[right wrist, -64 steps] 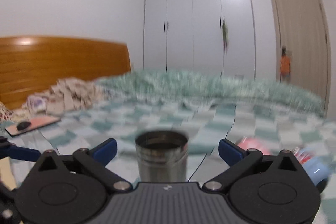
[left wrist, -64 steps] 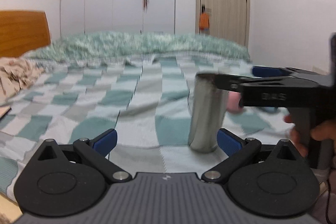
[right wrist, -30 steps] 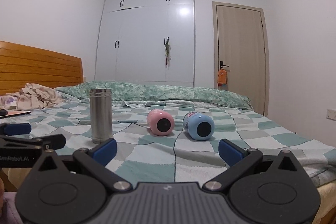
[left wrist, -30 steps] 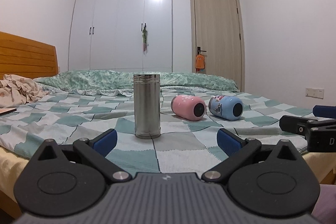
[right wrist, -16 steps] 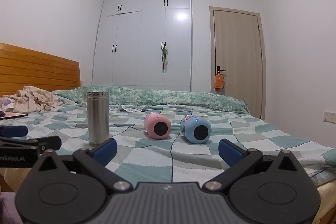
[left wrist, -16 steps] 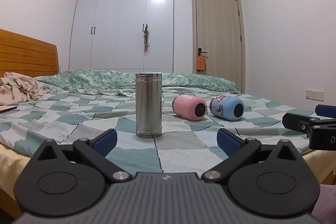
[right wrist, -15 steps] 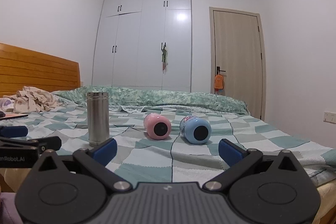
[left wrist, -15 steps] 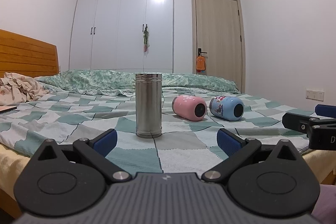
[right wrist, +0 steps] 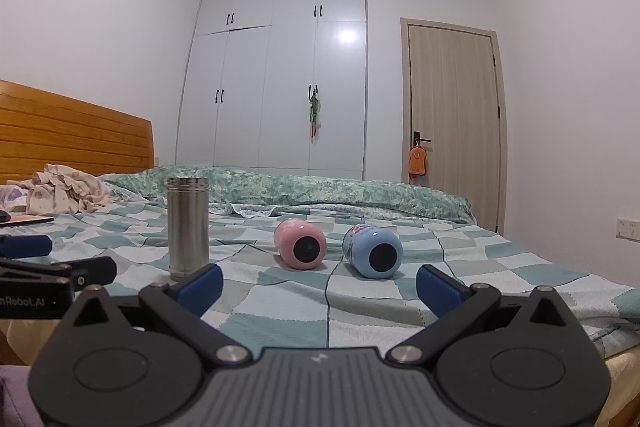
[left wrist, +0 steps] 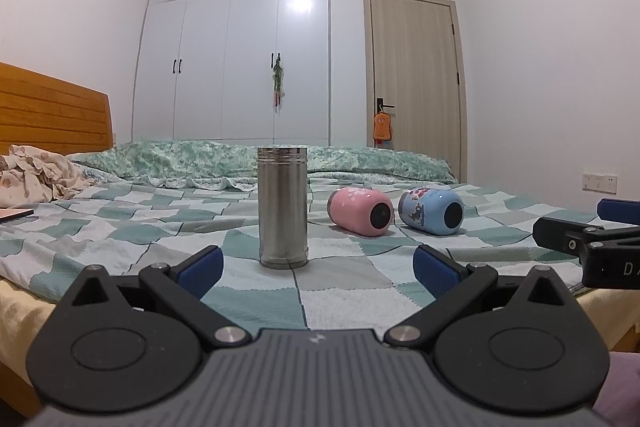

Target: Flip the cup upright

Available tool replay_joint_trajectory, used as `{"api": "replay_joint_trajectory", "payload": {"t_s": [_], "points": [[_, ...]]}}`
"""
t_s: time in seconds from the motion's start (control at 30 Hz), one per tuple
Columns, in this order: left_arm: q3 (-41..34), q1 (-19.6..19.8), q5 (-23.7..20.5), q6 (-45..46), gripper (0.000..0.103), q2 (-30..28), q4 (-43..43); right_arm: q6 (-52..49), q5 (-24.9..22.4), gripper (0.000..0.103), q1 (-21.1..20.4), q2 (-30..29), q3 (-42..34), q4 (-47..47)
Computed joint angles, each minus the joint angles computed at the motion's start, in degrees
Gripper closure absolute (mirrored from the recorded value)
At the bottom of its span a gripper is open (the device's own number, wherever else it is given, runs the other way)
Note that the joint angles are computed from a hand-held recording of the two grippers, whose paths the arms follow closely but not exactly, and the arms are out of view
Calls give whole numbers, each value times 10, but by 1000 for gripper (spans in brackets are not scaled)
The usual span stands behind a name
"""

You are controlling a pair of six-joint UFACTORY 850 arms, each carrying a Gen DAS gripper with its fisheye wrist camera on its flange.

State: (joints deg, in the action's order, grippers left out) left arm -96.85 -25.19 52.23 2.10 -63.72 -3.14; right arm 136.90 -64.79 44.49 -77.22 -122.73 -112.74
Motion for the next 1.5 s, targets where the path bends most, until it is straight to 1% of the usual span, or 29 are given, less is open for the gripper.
{"api": "replay_joint_trajectory", "payload": {"t_s": [1.5], "points": [[-2, -2, 9, 2, 0, -2, -8, 0, -1, 0, 1, -1, -1, 0]]}}
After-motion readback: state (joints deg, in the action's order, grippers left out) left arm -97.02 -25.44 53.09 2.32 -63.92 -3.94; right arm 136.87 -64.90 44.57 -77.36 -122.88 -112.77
